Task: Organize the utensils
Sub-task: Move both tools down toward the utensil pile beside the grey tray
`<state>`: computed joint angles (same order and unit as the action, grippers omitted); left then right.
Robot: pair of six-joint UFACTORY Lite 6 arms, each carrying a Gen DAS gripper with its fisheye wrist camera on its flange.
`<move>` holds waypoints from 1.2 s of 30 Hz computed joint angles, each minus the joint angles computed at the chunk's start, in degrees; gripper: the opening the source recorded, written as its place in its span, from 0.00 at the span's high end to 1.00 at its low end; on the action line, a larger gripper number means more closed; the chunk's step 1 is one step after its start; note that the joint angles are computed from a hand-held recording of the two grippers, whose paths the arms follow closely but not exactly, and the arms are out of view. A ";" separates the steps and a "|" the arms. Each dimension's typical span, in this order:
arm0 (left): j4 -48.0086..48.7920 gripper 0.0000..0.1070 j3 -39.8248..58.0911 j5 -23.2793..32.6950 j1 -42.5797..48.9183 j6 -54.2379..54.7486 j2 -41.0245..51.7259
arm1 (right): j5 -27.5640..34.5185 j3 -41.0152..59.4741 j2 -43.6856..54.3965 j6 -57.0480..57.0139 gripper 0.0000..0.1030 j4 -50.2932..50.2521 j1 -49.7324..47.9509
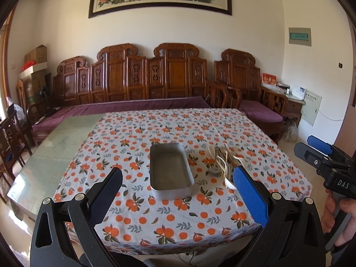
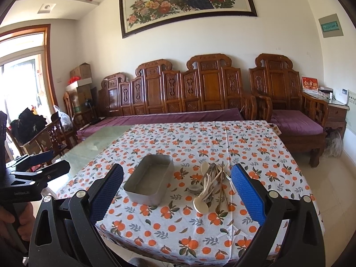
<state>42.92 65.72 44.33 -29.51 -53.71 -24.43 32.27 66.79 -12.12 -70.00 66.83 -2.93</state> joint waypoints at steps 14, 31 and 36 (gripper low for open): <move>-7.52 0.10 2.27 -10.39 6.45 10.35 12.36 | -0.66 14.03 20.43 -0.80 0.23 -3.75 -1.13; -21.34 0.10 11.81 -15.40 10.39 25.60 30.26 | 5.59 47.69 51.95 13.30 0.44 -21.27 -3.72; -26.33 0.16 19.82 -15.30 10.19 28.96 40.20 | 6.92 50.69 56.81 12.83 0.46 -21.27 -4.77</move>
<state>16.59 85.54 29.03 -19.32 -24.75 15.77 39.19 117.48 44.70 -57.17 45.56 -7.70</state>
